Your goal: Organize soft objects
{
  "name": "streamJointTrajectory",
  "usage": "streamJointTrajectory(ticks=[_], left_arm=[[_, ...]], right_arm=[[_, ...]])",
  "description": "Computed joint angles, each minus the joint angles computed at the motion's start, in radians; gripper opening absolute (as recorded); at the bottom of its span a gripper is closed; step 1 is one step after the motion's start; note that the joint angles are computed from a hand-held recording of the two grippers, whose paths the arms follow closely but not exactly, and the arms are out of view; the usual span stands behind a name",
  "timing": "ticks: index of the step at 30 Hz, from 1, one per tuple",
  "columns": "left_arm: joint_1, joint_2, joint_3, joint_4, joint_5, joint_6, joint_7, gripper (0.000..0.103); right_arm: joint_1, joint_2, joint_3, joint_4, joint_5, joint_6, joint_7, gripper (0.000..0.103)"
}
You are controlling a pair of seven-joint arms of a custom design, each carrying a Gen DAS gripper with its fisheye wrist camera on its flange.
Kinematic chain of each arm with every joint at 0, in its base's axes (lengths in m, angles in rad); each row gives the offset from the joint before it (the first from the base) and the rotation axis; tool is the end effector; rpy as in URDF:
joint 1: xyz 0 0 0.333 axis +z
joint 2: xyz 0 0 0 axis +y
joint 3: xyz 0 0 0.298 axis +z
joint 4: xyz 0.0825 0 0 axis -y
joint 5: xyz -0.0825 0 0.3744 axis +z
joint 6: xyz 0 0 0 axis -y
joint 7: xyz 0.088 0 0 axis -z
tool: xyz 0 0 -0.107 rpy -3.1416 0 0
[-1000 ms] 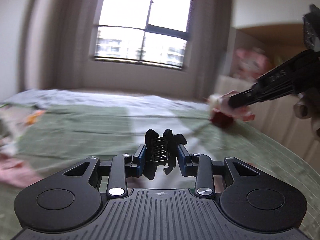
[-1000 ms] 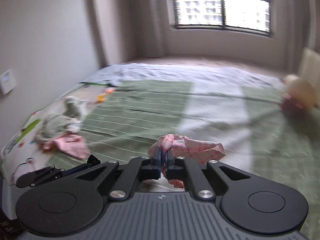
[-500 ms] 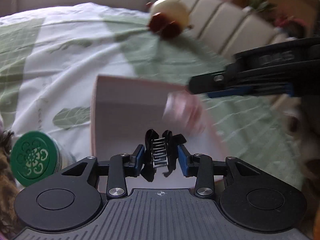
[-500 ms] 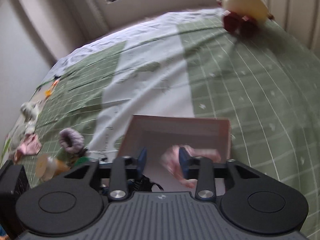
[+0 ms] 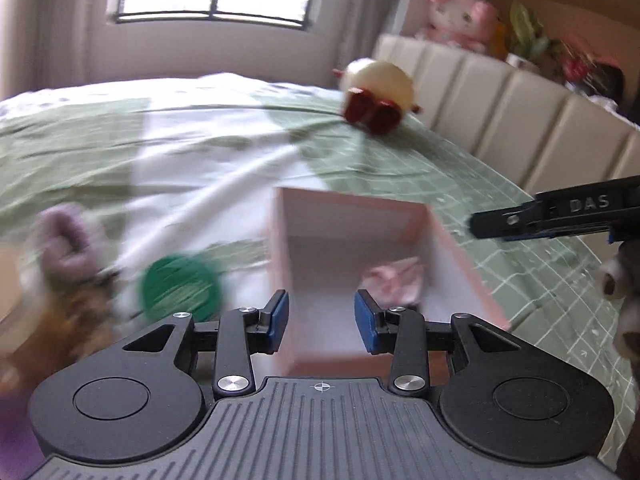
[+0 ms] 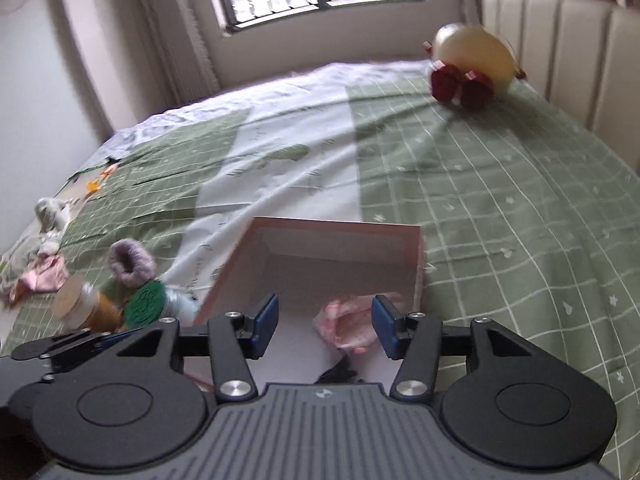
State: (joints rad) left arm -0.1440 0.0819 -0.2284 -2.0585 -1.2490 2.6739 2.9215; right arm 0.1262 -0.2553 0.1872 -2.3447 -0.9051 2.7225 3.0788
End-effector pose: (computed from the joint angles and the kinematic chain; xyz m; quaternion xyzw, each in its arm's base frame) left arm 0.5563 -0.1841 0.4267 -0.3753 0.8094 -0.4436 0.0850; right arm 0.4643 0.1850 0.4782 -0.4817 0.7727 -0.2774 0.3066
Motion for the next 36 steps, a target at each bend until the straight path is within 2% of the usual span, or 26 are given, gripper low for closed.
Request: streamJointTrajectory(ticks=[3, 6, 12, 16, 18, 20, 24, 26, 30, 36], left_arm=[[0.033, -0.076, 0.038, -0.090, -0.081, -0.003, 0.055, 0.040], [0.056, -0.130, 0.083, -0.158, -0.115, 0.005, 0.094, 0.040], [0.105, -0.180, 0.156, -0.228, -0.157, 0.041, 0.143, 0.040], [0.150, -0.164, 0.189, -0.229, -0.189, 0.045, 0.117, 0.040], [0.172, -0.145, 0.195, -0.227, -0.174, 0.047, 0.089, 0.040], [0.196, -0.132, 0.203, -0.224, -0.156, 0.009, 0.069, 0.040], [0.239, -0.136, 0.219, -0.230, -0.180, -0.098, 0.101, 0.040], [0.253, -0.135, 0.220, -0.227, -0.186, -0.123, 0.110, 0.040], [0.265, -0.112, 0.213, -0.210, -0.186, -0.137, 0.117, 0.040], [0.265, -0.053, 0.184, -0.158, -0.186, -0.141, 0.099, 0.040]], right_arm=[[0.018, 0.033, 0.043, 0.039, -0.070, -0.018, 0.036, 0.058], [0.073, 0.099, 0.055, 0.097, -0.113, -0.037, 0.027, 0.058], [0.181, 0.255, 0.032, 0.199, -0.162, -0.011, 0.075, 0.060], [0.249, 0.358, 0.005, 0.256, -0.169, 0.036, 0.094, 0.061], [0.284, 0.416, -0.001, 0.299, -0.136, 0.040, 0.038, 0.061], [0.316, 0.452, -0.010, 0.326, -0.116, 0.043, 0.002, 0.061], [0.393, 0.444, -0.064, 0.308, -0.193, 0.025, 0.058, 0.061], [0.421, 0.430, -0.088, 0.292, -0.225, 0.005, 0.099, 0.061], [0.427, 0.412, -0.101, 0.266, -0.256, 0.013, 0.145, 0.061], [0.430, 0.433, -0.103, 0.283, -0.271, 0.060, 0.133, 0.061]])
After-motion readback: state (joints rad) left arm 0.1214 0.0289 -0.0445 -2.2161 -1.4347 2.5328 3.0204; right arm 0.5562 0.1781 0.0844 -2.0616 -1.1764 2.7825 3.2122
